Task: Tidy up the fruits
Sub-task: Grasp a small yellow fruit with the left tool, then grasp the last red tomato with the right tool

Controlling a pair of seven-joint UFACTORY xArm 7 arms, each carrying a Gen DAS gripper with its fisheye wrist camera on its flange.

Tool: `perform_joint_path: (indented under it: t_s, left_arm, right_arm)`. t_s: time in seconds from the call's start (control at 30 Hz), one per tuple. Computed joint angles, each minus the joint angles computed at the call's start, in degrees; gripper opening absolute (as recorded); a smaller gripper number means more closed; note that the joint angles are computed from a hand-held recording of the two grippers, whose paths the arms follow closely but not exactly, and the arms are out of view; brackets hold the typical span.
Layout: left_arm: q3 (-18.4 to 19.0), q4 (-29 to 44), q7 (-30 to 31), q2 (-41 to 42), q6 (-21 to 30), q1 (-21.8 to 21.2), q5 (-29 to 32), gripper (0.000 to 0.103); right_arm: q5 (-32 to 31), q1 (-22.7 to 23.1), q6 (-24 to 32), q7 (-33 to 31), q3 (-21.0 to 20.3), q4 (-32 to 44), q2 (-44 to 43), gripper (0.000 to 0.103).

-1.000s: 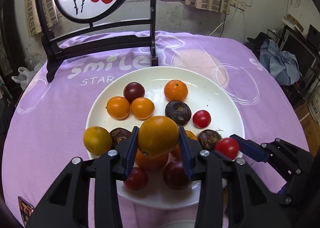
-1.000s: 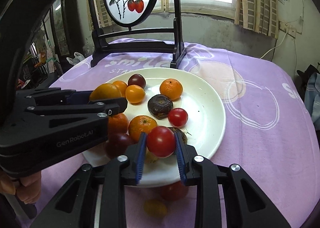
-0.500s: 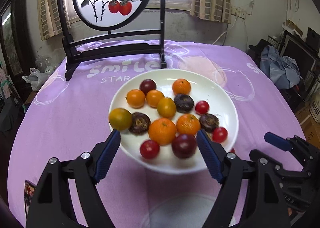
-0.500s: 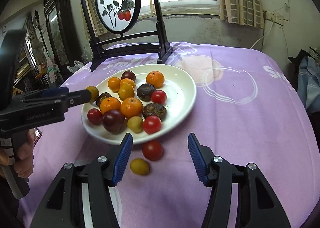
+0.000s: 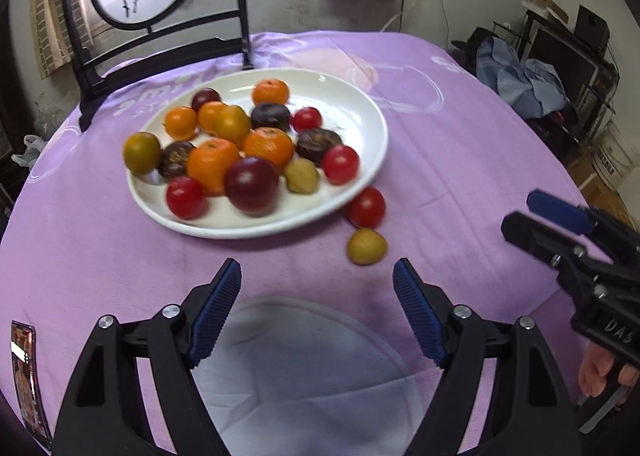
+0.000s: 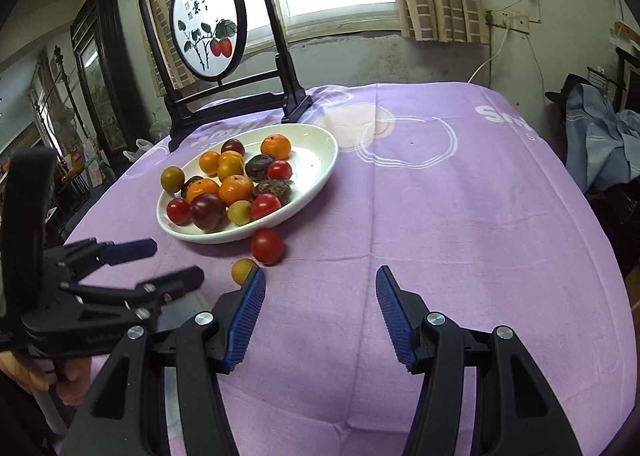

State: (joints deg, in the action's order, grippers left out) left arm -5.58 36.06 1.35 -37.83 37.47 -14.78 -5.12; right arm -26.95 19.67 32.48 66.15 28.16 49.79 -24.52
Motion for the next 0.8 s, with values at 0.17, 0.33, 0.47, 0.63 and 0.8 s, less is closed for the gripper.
perform_joint_path:
  t_s: [0.17, 0.33, 0.47, 0.63, 0.8]
  left_arm:
    - [-3.1, -0.1, -2.0, 3.2, -1.5, -0.1, 2.1, 0.076]
    - [-3.5, 1.7, -3.9, 7.9, -3.3, -0.5, 3.3, 0.06]
    - [-3.8, 3.1, -4.4, 11.7, -5.8, -0.4, 5.0, 0.046]
    - [-2.0, 3.6, -2.1, 11.2, -4.2, -2.2, 2.6, 0.028]
    - [1.0, 0.3, 3.0, 4.5, -1.4, -4.1, -1.3, 0.028]
  right_arm:
    - [-0.2, -0.8, 0.0, 0.8, 0.0, -1.5, -2.8, 0.058]
    - [0.0, -1.5, -1.5, 0.3, 0.5, -1.8, -3.6, 0.058]
    - [-0.1, -2.4, -3.5, 0.5, 1.3, -2.4, -4.9, 0.058]
    - [0.6, -2.9, -2.2, -0.6, 1.9, -1.8, -3.4, 0.058]
    - [-1.5, -2.6, -0.9, -1.2, 2.9, -0.2, -0.3, 0.058]
